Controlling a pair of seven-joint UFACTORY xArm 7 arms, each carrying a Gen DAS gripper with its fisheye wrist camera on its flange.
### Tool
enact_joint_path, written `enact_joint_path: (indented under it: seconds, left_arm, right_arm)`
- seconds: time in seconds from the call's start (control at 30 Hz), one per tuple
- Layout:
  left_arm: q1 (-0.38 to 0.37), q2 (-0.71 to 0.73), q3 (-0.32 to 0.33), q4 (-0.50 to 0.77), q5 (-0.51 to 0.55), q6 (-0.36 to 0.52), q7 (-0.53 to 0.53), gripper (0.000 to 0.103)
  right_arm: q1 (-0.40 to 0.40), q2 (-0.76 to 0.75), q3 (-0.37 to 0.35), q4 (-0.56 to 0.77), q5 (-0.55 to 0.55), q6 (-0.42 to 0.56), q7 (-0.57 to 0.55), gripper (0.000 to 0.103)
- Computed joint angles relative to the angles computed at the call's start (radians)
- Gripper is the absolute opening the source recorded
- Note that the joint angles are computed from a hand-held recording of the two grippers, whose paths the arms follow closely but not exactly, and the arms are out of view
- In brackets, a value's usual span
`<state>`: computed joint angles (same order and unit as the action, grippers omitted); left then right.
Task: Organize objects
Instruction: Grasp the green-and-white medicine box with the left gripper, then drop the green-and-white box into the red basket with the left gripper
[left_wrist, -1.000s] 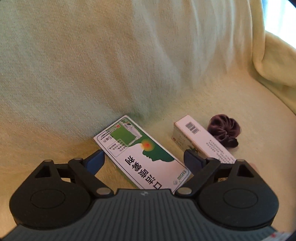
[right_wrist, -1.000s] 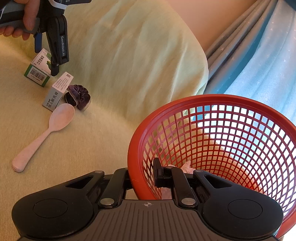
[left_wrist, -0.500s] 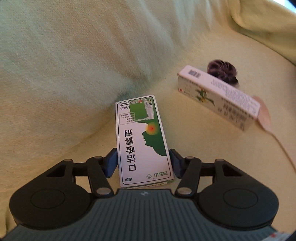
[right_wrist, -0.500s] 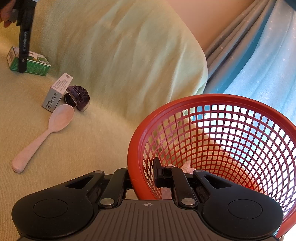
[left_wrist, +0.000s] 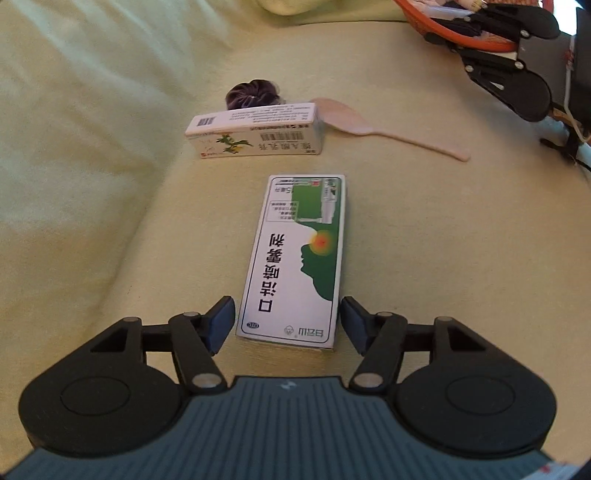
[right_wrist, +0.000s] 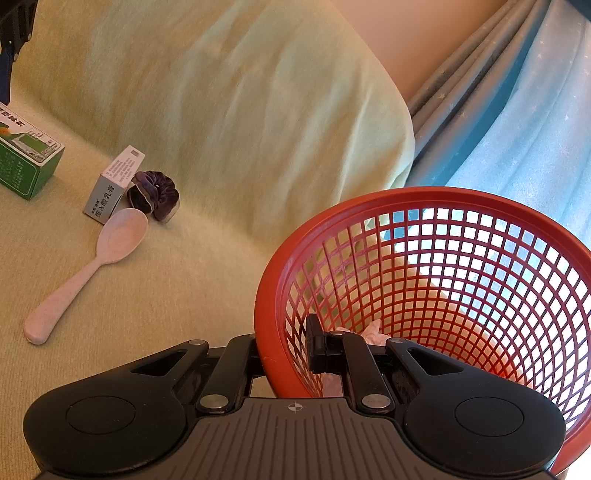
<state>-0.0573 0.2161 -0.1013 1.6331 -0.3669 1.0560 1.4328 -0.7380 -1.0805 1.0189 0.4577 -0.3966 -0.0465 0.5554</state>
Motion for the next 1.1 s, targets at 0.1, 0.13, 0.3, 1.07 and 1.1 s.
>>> enact_joint_path:
  seconds: [0.1,0.13,0.3,1.07,1.1]
  left_arm:
    - [0.0,-0.001,-0.002,-0.007,-0.008,-0.005,0.001,0.059]
    - [-0.001,-0.003,-0.003,-0.013,-0.006,-0.01,0.01,0.059]
    - [-0.018,0.004,-0.01,-0.018,0.041,-0.038,0.057,0.056]
    - [-0.129,-0.305,0.041,-0.313,-0.169,-0.372,0.686,0.051]
    - [-0.135,-0.312,0.047,-0.321,-0.185,-0.375,0.713,0.051]
  right_arm:
    - [0.0,-0.001,0.001,0.0,0.002,-0.001,0.001,0.008]
    - [-0.001,0.0,0.002,0.0,0.002,-0.001,0.001,0.008]
    - [-0.001,0.0,0.002,0.001,0.002,0.0,0.0,0.008]
    - [-0.001,-0.001,0.003,0.0,0.004,-0.003,0.002,0.008]
    - [-0.001,-0.001,0.002,-0.001,0.005,-0.004,0.003,0.008]
